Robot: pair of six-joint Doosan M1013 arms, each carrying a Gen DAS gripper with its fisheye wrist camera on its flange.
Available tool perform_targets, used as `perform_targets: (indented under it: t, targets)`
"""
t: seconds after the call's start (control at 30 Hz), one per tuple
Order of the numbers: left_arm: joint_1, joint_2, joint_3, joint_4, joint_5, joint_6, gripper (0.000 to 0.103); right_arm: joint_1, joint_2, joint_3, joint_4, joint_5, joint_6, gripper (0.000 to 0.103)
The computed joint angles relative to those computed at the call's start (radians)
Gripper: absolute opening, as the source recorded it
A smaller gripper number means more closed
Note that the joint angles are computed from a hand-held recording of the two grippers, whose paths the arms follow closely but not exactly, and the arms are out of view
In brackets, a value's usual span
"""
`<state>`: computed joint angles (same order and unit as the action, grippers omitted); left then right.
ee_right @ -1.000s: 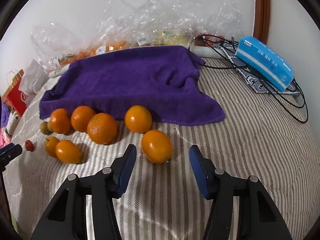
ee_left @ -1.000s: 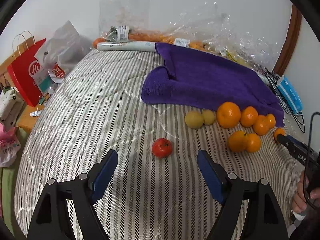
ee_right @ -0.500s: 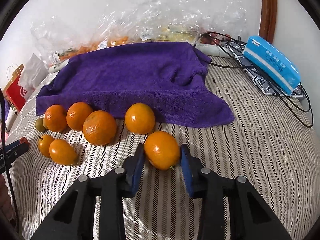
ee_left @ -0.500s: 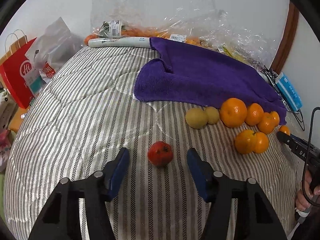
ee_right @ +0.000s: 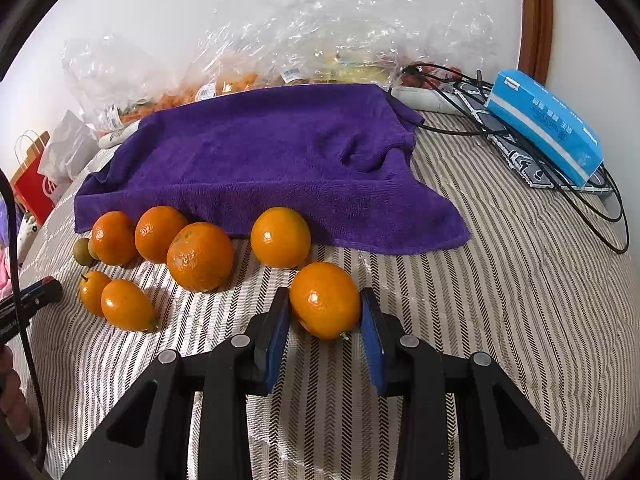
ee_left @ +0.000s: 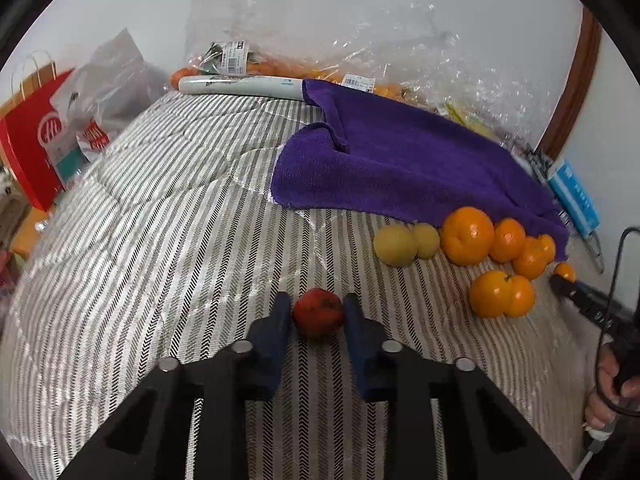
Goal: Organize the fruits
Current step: 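Grasp the small red tomato with the left gripper while the right gripper grasps an orange, then carry the tomato and orange over the purple towel with both grippers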
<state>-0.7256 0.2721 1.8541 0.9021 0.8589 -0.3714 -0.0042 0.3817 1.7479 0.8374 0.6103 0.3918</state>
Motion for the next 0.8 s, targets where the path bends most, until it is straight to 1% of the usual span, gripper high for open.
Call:
perform_targets:
  t: [0.07, 0.23, 0.3, 0.57, 0.67, 0.8]
  targets:
    - [0.001, -0.007, 0.011, 0.014, -0.021, -0.022, 0.024, -0.001, 0.0, -0.001, 0.006, 0.005, -0.004, 0.034]
    - [-0.002, -0.006, 0.011, 0.02, -0.031, -0.019, 0.024, -0.015, 0.001, 0.001, 0.069, 0.041, -0.059, 0.034]
    - [-0.002, -0.003, 0.005, 0.016, -0.03, -0.014, 0.024, -0.018, -0.001, 0.004, 0.087, 0.044, -0.07, 0.034]
    - [0.0, -0.006, -0.014, -0.015, -0.022, 0.028, 0.024, -0.03, -0.005, 0.009, 0.115, 0.059, -0.082, 0.034]
    - [0.002, -0.009, -0.024, -0.021, -0.003, 0.044, 0.024, -0.035, -0.008, 0.004, 0.115, 0.083, -0.079, 0.034]
    - [0.011, -0.01, -0.042, -0.013, 0.008, 0.069, 0.024, -0.038, -0.024, 0.007, 0.148, 0.086, -0.124, 0.034]
